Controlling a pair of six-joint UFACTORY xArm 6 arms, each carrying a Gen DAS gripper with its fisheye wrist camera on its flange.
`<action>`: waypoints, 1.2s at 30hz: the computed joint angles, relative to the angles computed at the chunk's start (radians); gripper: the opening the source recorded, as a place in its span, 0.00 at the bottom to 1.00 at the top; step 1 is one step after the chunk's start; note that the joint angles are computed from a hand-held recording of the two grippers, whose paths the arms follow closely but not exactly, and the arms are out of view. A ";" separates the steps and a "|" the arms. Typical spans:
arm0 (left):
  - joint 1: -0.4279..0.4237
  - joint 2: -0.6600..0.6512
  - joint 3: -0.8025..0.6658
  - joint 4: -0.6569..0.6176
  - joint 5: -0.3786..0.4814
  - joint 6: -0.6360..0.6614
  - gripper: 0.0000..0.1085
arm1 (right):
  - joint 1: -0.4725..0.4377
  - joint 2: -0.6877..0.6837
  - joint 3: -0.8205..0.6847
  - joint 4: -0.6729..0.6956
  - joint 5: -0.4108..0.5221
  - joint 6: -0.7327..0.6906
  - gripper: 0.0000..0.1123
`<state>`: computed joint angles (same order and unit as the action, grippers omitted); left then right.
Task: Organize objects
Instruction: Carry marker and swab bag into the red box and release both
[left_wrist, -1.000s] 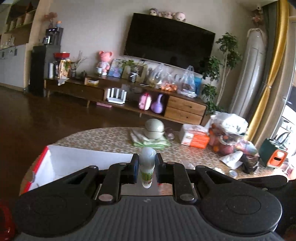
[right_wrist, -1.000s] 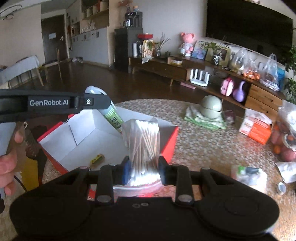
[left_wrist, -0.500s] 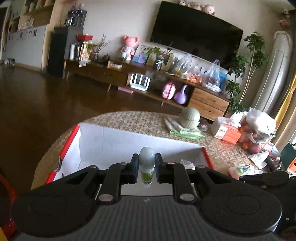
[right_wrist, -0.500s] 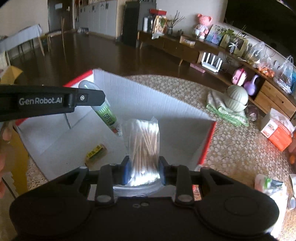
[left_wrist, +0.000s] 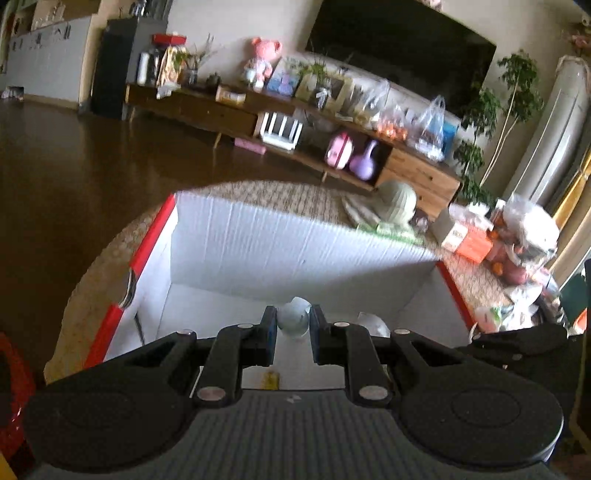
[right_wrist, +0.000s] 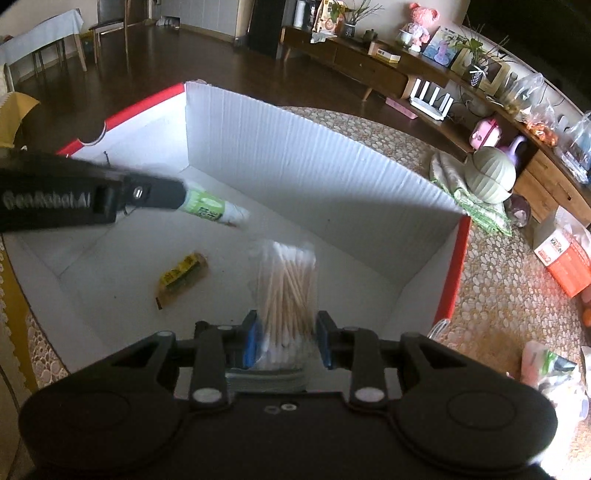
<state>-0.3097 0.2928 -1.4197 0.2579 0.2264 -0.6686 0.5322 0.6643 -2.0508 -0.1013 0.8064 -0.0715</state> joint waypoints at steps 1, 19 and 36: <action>-0.001 -0.001 -0.003 -0.026 0.026 0.032 0.15 | 0.001 0.005 -0.010 0.000 0.012 0.000 0.30; -0.011 0.017 -0.065 -0.049 0.234 0.088 0.16 | -0.020 -0.144 0.202 0.126 -0.144 -0.087 0.53; -0.081 -0.094 -0.009 0.275 0.258 -0.132 0.16 | -0.072 -0.485 0.598 0.418 -0.353 -0.278 0.63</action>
